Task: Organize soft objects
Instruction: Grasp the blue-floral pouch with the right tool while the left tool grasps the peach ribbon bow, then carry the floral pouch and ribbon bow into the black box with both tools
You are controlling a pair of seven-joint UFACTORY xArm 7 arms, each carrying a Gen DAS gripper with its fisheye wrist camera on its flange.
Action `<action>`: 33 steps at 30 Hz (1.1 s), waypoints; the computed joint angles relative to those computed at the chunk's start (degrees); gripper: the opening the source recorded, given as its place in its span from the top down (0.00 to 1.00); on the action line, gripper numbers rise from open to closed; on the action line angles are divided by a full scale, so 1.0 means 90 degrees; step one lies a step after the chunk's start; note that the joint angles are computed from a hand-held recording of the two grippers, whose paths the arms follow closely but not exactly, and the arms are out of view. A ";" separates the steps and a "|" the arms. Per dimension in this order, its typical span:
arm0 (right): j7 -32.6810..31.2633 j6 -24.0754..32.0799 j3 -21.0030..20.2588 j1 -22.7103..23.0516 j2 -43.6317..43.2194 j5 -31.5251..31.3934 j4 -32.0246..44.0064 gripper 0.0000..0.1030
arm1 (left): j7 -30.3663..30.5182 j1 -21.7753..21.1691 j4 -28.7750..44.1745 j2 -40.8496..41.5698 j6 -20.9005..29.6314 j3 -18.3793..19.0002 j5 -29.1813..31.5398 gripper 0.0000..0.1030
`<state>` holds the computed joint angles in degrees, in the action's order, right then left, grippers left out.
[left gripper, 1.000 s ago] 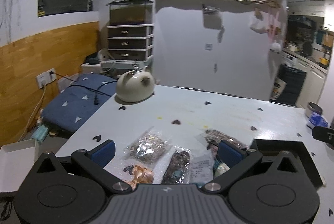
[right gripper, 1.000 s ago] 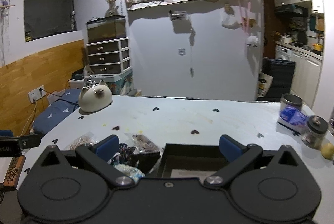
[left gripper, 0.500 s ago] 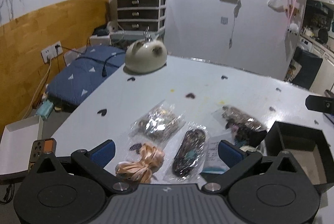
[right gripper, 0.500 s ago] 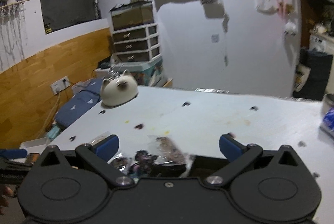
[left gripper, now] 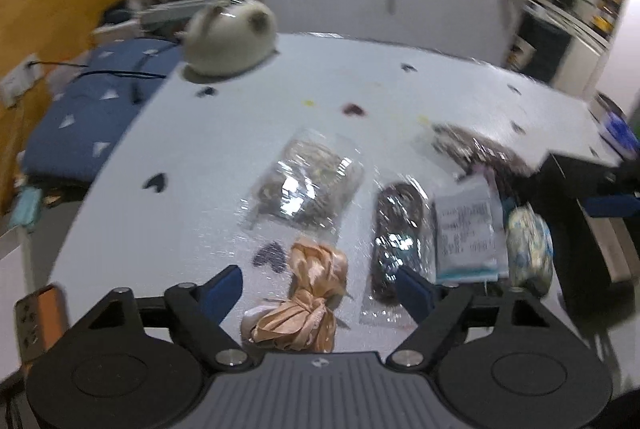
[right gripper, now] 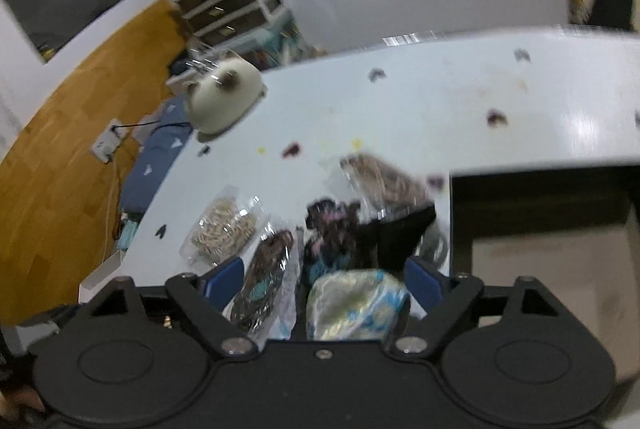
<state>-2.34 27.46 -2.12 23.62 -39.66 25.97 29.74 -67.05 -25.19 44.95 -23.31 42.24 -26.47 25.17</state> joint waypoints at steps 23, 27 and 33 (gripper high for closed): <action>0.3570 0.1235 0.1556 -0.0770 0.1492 -0.2279 0.0807 0.38 | 0.4303 -0.0385 -0.0621 0.0498 -0.1303 0.1350 -0.2658 0.54; 0.3669 0.1326 0.1519 -0.0608 0.1454 -0.2345 0.0822 0.56 | 0.4425 -0.0348 -0.0808 0.0347 -0.1465 0.1375 -0.2943 0.67; 0.3641 0.1113 0.1502 -0.0423 0.1216 -0.2345 0.0677 0.68 | 0.4324 -0.0283 -0.1026 0.0116 -0.1640 0.1296 -0.3076 0.72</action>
